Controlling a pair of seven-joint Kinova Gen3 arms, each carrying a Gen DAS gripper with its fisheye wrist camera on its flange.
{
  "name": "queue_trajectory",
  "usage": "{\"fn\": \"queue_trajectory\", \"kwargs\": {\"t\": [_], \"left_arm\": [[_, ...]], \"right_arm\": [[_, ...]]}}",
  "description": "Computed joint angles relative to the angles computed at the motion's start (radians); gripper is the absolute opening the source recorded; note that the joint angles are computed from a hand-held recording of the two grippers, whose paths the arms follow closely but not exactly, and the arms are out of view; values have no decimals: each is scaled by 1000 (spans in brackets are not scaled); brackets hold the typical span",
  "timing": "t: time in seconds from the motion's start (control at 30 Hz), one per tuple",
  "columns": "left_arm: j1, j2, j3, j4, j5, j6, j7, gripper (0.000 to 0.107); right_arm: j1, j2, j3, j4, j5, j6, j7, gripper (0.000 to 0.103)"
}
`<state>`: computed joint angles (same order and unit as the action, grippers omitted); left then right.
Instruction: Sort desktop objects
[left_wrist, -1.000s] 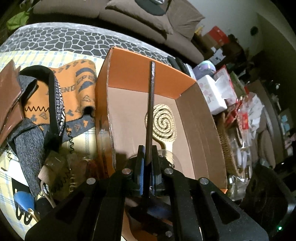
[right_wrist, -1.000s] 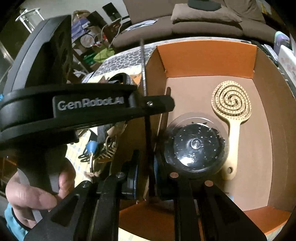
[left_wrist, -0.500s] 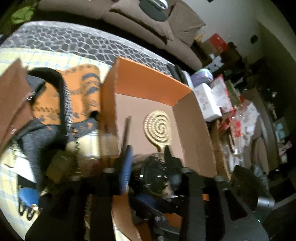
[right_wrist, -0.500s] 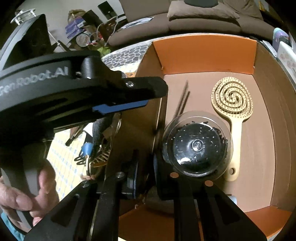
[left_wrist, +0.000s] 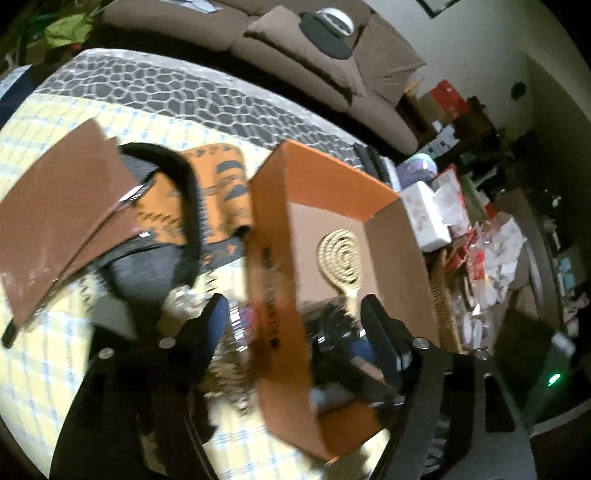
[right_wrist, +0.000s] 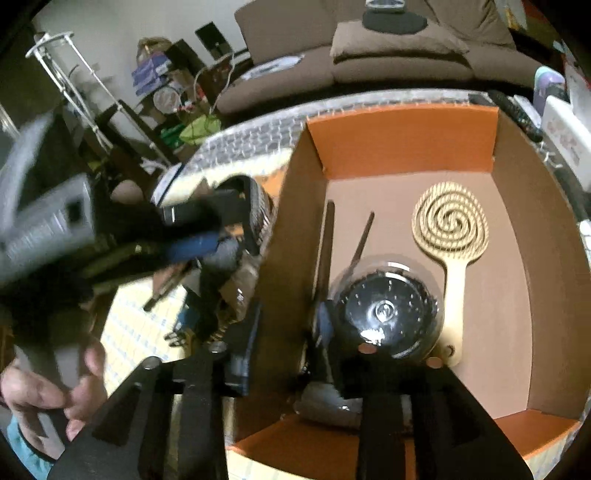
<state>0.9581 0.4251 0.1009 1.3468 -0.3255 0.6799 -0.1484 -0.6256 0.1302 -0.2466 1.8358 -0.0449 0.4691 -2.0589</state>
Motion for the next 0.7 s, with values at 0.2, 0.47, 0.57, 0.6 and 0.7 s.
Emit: {"fn": "queue_trajectory", "kwargs": {"t": [0.2, 0.47, 0.57, 0.6, 0.7], "left_arm": [[28, -81, 1, 80, -53, 70, 46, 76], [-9, -200, 68, 250, -111, 121, 158, 79], [-46, -241, 96, 324, -113, 102, 191, 80], [-58, -250, 107, 342, -112, 96, 196, 83], [-89, -271, 130, 391, -124, 94, 211, 95]], "right_arm": [[-73, 2, 8, -47, 110, 1, -123, 60], [-173, 46, 3, -142, 240, 65, -235, 67], [-208, 72, 5, -181, 268, 88, -260, 68], [-217, 81, 6, -192, 274, 93, -264, 68], [-245, 112, 11, -226, 287, 113, -271, 69]]}}
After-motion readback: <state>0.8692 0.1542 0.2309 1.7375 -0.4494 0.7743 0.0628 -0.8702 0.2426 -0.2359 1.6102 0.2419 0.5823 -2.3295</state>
